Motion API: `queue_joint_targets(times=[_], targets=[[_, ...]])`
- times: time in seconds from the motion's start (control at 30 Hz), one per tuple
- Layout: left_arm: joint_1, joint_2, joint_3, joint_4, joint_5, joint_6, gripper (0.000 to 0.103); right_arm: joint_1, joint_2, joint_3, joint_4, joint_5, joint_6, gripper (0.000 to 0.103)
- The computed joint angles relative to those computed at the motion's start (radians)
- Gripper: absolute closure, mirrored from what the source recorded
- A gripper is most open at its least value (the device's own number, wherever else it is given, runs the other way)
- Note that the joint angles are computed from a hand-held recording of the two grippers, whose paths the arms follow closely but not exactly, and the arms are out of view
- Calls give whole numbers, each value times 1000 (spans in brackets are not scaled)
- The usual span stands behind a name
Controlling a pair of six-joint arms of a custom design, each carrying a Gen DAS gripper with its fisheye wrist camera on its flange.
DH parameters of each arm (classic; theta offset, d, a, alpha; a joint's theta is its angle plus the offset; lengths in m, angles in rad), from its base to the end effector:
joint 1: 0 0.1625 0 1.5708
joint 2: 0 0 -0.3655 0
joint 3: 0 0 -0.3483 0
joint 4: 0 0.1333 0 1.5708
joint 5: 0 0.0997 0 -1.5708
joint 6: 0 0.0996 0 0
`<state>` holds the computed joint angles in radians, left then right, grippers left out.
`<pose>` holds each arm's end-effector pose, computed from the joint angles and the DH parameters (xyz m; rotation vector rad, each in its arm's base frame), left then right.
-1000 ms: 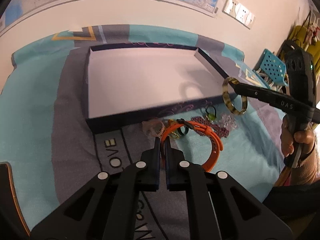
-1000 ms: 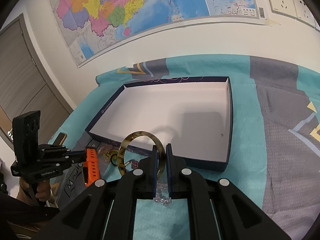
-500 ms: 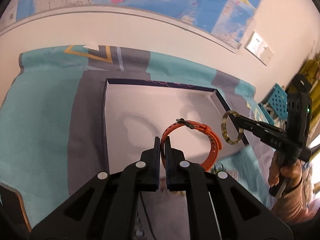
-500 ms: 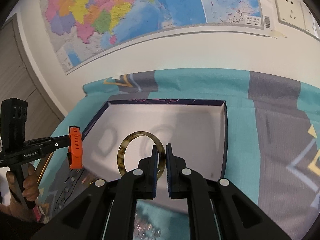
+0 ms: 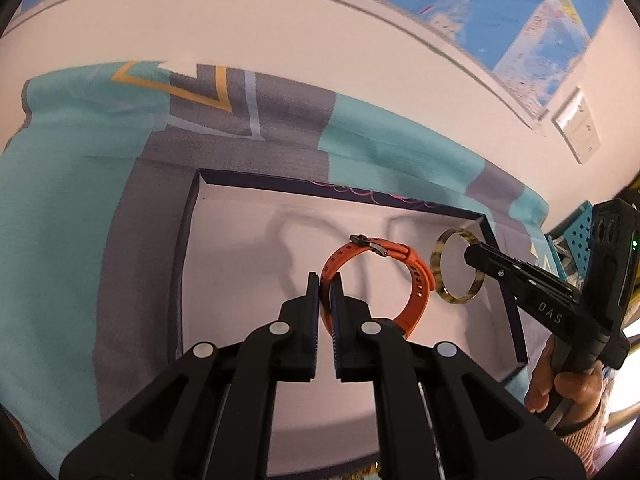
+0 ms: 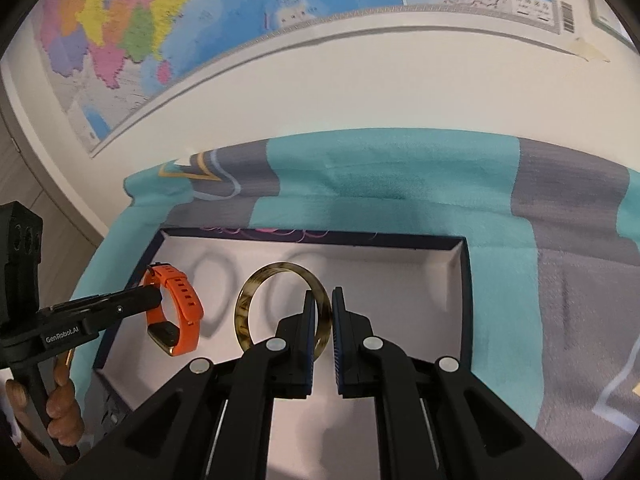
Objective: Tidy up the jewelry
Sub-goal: 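Lift and carry the watch band with the left gripper while the right gripper carries the bangle into the box, then open the left gripper to drop the watch band while the right gripper releases the bangle in the box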
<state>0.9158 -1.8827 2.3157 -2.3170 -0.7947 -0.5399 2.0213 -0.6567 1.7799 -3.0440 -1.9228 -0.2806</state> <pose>-0.0343 -0.3781 0.3273 -0.0174 2.5236 -0.9079 0.3355 -0.4664 0.0180 0.9102 -2.6220 0.5306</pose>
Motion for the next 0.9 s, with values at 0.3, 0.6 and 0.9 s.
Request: queue_joint_targets(times=[0.3, 0.6, 0.9], targets=[[67, 115, -63, -54, -16, -6, 96, 0, 59, -86, 58, -33, 57, 96], [95, 165, -96, -67, -33, -29, 93, 2, 72, -105, 60, -58, 88, 92], [11, 65, -15, -67, 35, 18, 80, -12, 10, -2, -17, -28, 54, 79]])
